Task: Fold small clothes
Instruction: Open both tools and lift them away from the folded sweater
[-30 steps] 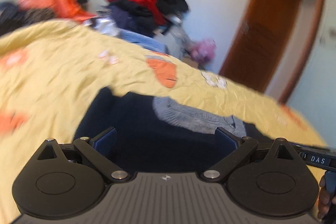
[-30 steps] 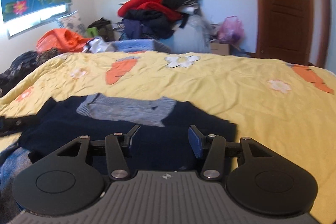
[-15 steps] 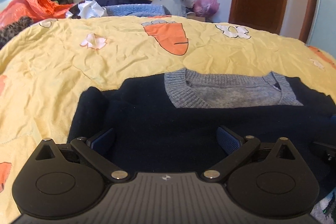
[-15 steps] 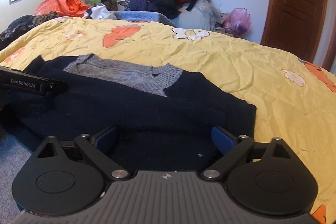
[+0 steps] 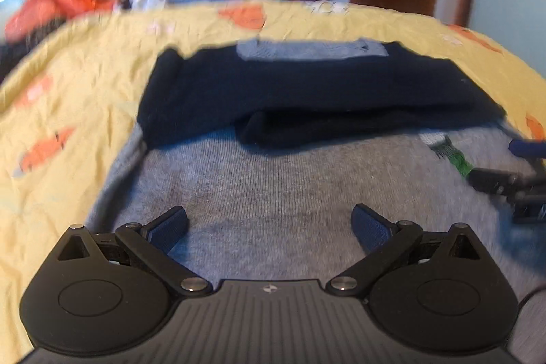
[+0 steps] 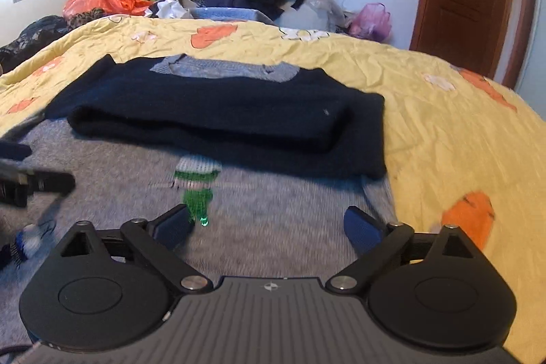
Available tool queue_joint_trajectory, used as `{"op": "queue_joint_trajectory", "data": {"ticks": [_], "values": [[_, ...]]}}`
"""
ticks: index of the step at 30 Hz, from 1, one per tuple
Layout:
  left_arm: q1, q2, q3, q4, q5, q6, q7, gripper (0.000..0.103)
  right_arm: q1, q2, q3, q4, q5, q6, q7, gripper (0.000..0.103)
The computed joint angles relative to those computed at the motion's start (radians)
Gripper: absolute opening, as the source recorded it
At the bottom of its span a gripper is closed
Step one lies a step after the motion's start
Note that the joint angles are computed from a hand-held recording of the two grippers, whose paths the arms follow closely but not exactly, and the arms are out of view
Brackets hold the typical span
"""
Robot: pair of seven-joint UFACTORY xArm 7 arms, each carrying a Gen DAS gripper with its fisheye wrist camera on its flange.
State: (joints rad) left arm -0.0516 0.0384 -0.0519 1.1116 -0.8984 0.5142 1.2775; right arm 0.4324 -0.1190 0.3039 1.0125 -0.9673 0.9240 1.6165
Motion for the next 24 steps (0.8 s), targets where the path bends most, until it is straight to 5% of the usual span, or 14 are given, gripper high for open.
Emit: {"op": "queue_joint_trajectory", "data": {"ticks": [12,16,24], "values": [[0.015,0.013,-0.006,0.009,-0.040,0.015,0.022,0.103,0.052,-0.110,0.102,-0.083,0.084,0.107,0.039,0.103],[0.002,-0.048,-0.002,-0.059,-0.012,-0.062,0.001,0.103,0.054,-0.110,0.107,-0.081,0.086,0.114,0.041,0.103],[-0.035,-0.250,0.105,-0.238,0.000,0.053,0.207,0.103,0.051,-0.116,0.115,-0.080,0.084,0.130,0.051,0.103]]}}
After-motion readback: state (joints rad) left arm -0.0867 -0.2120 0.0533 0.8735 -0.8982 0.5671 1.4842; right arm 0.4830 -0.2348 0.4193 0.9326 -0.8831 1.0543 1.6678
